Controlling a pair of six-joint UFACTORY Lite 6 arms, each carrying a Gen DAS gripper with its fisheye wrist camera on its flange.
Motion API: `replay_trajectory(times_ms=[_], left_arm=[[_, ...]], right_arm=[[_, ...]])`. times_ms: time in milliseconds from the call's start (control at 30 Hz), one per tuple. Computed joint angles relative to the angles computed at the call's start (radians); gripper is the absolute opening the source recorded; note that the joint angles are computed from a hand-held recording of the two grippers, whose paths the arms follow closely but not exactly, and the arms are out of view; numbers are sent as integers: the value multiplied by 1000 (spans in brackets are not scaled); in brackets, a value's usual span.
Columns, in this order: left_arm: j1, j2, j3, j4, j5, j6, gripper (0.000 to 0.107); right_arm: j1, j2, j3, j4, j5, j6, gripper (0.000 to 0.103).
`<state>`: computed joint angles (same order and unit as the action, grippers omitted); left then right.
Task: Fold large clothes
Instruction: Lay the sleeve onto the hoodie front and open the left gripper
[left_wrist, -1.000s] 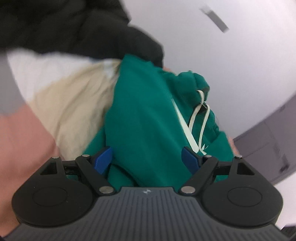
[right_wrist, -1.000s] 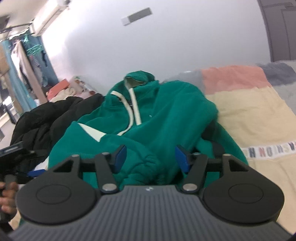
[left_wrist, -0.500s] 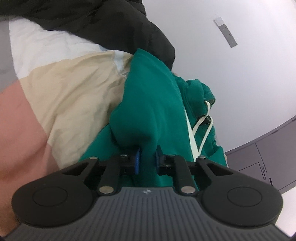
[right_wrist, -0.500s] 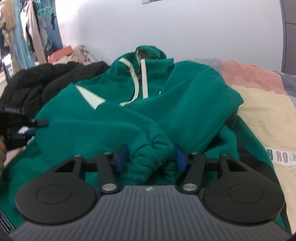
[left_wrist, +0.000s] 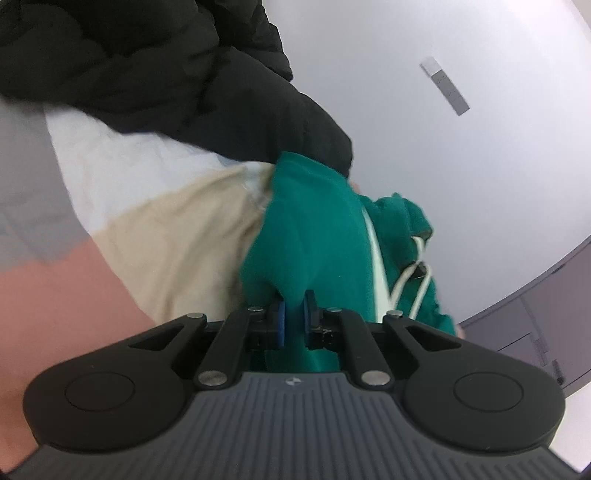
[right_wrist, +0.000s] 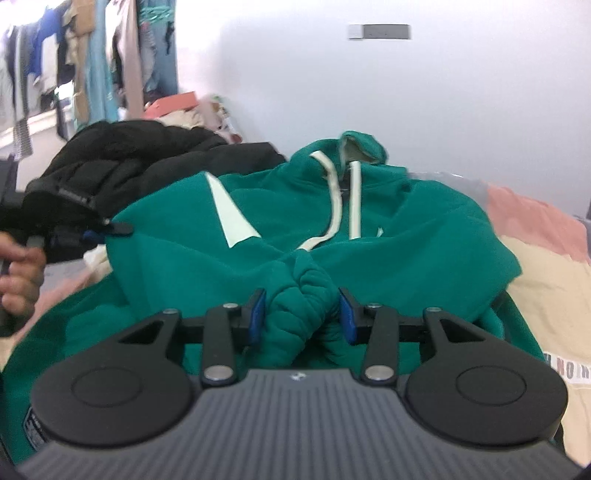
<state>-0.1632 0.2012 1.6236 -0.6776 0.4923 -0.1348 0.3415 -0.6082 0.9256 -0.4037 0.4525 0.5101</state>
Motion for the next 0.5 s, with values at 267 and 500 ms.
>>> replay_trajectory(times_ms=[267, 500], left_arm=[[-21, 53, 42, 126, 28, -77, 12], [-67, 43, 96, 391, 77, -277, 50]], right_arm=[[-86, 50, -23, 260, 35, -181, 46], [-145, 7, -23, 426, 41, -306, 50]])
